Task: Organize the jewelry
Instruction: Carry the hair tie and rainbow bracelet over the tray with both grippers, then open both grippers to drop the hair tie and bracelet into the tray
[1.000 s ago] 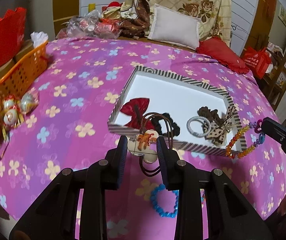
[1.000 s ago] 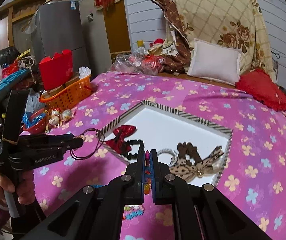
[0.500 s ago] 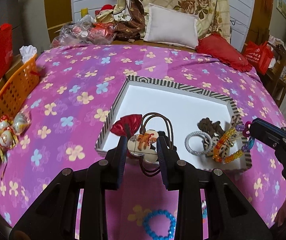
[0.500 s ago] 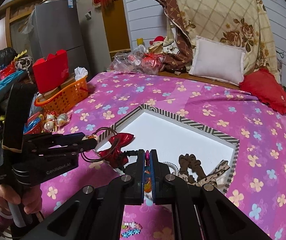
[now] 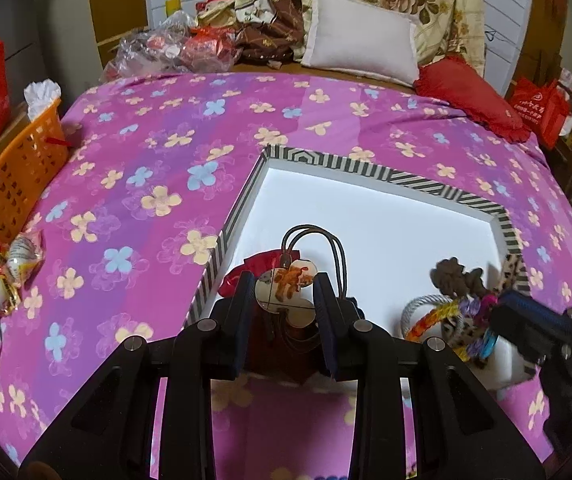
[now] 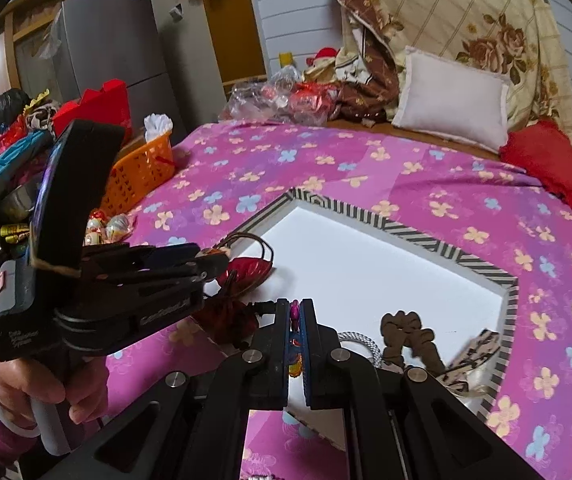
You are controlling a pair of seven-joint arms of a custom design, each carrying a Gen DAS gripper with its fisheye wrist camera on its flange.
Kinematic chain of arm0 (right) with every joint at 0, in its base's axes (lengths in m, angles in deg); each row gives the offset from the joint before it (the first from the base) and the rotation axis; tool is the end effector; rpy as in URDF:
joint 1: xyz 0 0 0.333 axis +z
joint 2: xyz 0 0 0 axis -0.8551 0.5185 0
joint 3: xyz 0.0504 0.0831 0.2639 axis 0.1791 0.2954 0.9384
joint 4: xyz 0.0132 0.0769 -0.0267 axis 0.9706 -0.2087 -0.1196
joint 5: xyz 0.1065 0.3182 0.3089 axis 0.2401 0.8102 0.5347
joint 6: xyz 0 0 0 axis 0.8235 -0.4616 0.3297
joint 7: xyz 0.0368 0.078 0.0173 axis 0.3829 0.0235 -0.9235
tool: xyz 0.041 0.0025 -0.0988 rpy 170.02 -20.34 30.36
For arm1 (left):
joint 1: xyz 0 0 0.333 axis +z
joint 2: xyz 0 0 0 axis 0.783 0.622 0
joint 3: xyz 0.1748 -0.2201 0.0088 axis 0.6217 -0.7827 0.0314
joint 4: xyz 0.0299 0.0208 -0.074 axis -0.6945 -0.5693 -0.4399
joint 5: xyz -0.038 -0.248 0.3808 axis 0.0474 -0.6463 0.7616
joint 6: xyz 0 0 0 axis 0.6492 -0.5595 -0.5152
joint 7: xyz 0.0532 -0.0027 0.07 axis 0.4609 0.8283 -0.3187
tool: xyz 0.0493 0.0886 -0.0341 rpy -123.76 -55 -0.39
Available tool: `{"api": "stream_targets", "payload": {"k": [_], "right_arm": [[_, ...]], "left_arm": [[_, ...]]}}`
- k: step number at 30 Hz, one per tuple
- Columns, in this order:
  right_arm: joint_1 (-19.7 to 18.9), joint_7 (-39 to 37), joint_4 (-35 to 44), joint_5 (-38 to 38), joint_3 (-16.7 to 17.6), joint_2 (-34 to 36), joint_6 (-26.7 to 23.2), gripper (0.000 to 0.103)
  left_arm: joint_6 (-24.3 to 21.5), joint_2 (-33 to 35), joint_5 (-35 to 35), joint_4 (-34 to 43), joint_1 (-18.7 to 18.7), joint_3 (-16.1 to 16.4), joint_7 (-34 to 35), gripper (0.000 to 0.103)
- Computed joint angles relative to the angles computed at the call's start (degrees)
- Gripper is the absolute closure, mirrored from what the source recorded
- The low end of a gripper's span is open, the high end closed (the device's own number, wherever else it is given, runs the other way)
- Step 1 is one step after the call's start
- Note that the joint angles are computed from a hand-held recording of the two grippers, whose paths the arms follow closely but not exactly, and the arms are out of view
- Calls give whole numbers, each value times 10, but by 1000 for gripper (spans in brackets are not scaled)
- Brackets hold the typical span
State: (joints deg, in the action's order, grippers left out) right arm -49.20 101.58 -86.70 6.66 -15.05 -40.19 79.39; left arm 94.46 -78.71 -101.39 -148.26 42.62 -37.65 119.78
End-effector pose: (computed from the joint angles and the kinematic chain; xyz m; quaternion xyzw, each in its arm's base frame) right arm 0.5513 0.1561 0.5650 -0.5593 0.7301 -0.2680 0.2869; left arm 0.6722 -0.2450 0.5486 -0.4126 0.8527 -0.2977 0.1183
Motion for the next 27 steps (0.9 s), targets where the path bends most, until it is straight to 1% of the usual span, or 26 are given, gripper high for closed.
{"api": "stream_targets", "payload": {"k": [5, 9, 13, 18, 23, 27], "right_arm": [[-2, -14, 10, 17, -12, 28, -2, 98], [-6, -15, 8, 31, -20, 40, -10, 98], [-10, -14, 0, 40, -25, 44, -13, 99], [-10, -15, -5, 47, -26, 47, -2, 98], [-6, -23, 3, 52, -25, 61, -3, 99], [-8, -10, 1, 44, -23, 59, -8, 98]], "left_arm": [[-20, 41, 24, 40, -7, 2, -33, 75], [-30, 59, 40, 54, -10, 3, -46, 75], [-34, 69, 47, 59, -10, 3, -55, 74], [-36, 75, 54, 61, -11, 3, -62, 74], [-30, 73, 59, 56, -12, 3, -63, 74], [-24, 71, 64, 52, -13, 3, -66, 74]]}}
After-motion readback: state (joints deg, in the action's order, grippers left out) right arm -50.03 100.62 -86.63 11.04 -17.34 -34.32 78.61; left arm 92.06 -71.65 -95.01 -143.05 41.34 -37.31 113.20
